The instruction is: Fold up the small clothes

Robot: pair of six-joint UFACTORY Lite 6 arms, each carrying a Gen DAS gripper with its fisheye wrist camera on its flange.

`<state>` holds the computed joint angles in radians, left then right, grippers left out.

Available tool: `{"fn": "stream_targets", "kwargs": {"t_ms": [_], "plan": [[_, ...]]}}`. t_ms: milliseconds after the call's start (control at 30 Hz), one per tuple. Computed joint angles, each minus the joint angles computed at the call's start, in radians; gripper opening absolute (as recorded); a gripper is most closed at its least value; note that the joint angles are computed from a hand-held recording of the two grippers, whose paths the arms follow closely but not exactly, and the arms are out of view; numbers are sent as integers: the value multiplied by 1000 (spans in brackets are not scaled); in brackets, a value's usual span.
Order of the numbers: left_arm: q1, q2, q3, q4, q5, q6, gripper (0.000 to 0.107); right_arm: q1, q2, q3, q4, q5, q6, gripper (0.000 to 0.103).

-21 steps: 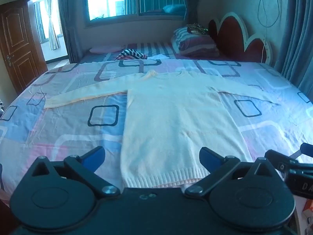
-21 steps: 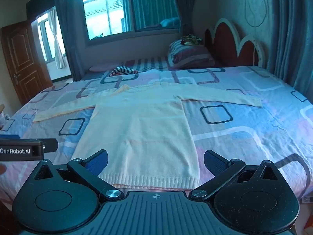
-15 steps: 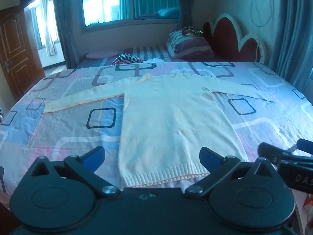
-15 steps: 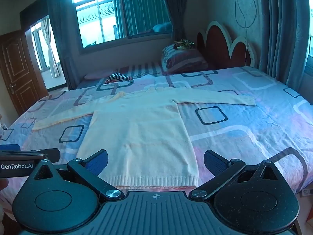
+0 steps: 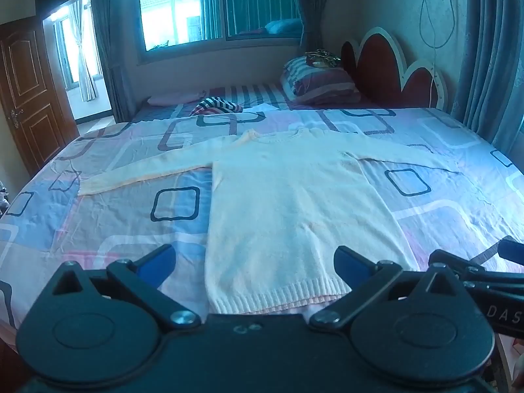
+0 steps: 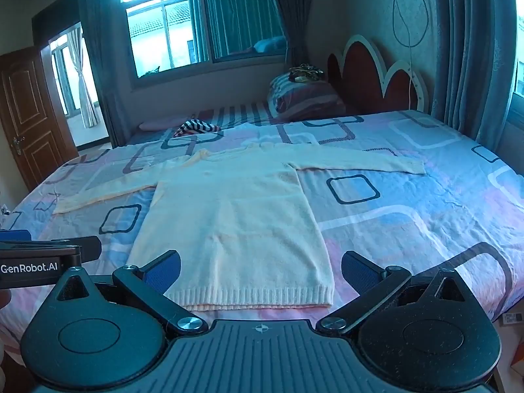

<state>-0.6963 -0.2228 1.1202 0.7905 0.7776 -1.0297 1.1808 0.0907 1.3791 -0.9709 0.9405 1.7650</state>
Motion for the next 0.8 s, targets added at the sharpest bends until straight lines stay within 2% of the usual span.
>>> {"fn": "stream_targets", "kwargs": {"t_ms": [800], "plan": [[11, 17, 7, -18, -9, 11, 102, -10, 12, 17, 35, 4, -22, 103]]}}
